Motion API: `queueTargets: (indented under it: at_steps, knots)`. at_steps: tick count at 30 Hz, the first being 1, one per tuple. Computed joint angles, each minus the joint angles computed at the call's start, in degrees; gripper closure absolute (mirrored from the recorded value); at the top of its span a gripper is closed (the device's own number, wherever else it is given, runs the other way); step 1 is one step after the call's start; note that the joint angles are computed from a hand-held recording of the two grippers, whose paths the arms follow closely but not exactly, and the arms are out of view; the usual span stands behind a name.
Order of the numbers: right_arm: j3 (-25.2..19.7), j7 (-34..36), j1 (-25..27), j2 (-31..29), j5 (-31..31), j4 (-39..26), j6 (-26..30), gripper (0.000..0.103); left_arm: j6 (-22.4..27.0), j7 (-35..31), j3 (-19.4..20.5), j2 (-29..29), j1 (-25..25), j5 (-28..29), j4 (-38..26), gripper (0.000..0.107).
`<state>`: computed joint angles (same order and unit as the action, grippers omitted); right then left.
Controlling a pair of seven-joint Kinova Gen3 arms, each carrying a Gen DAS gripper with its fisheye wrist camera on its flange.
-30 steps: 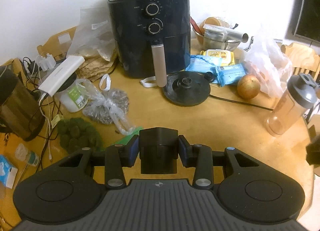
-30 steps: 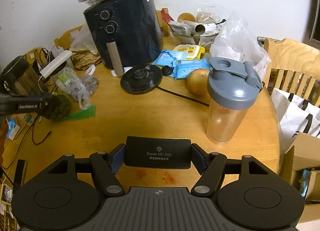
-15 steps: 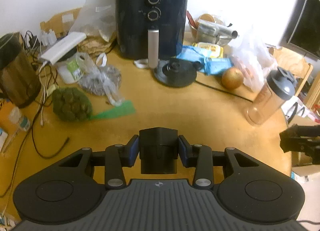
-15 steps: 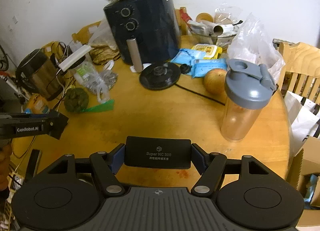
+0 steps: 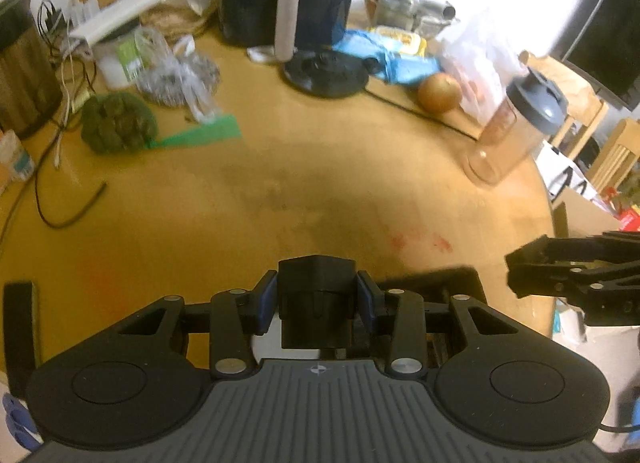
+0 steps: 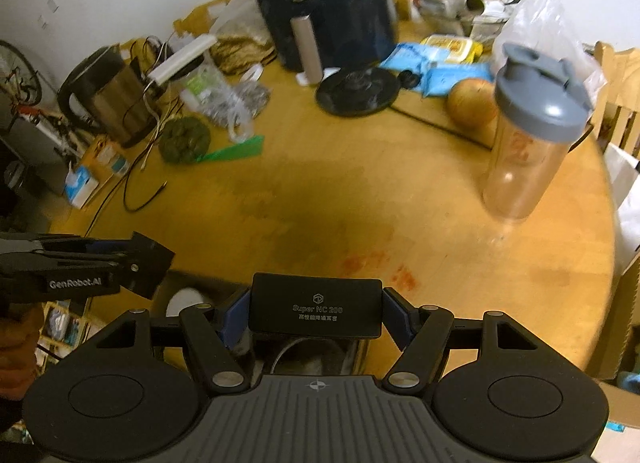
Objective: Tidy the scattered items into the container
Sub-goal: 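Carry the cap over the box and open the left gripper while the right releases the case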
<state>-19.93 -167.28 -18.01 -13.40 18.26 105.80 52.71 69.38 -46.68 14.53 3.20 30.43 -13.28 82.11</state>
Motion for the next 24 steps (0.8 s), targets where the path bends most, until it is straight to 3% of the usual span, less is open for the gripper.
queueTargets:
  at_steps: [12,13,15,16,17,24]
  knots:
    - [1.01,3.12,-2.52,1.49,-4.02,-0.08,-2.1,0.031,-1.04,0.03,0.87,-1.2,-0.06,4.7,3.36,0.066]
    - [0.77,2.84,-2.51,1.79,-3.93,-0.28,-1.71,0.03,-0.87,0.46,1.1,-1.2,0.24,4.01,3.32,0.064]
    - [0.74,2.83,-2.82,2.34,-4.04,-0.71,-1.05,0.017,-0.39,1.16,1.34,-1.08,0.65,3.17,3.08,0.046]
    - [0.6,2.66,-2.97,2.58,-3.76,-0.92,-0.72,0.007,0.0,1.94,1.5,-1.02,0.97,2.44,2.95,0.041]
    - [0.28,2.11,-3.09,2.76,-3.13,-1.13,-0.32,0.004,0.18,2.76,1.62,-1.1,1.28,1.74,3.0,0.037]
    - [1.35,3.17,-4.25,3.18,-3.91,-1.16,-0.04,0.004,0.75,6.25,1.71,-2.25,1.43,0.89,4.17,0.034]
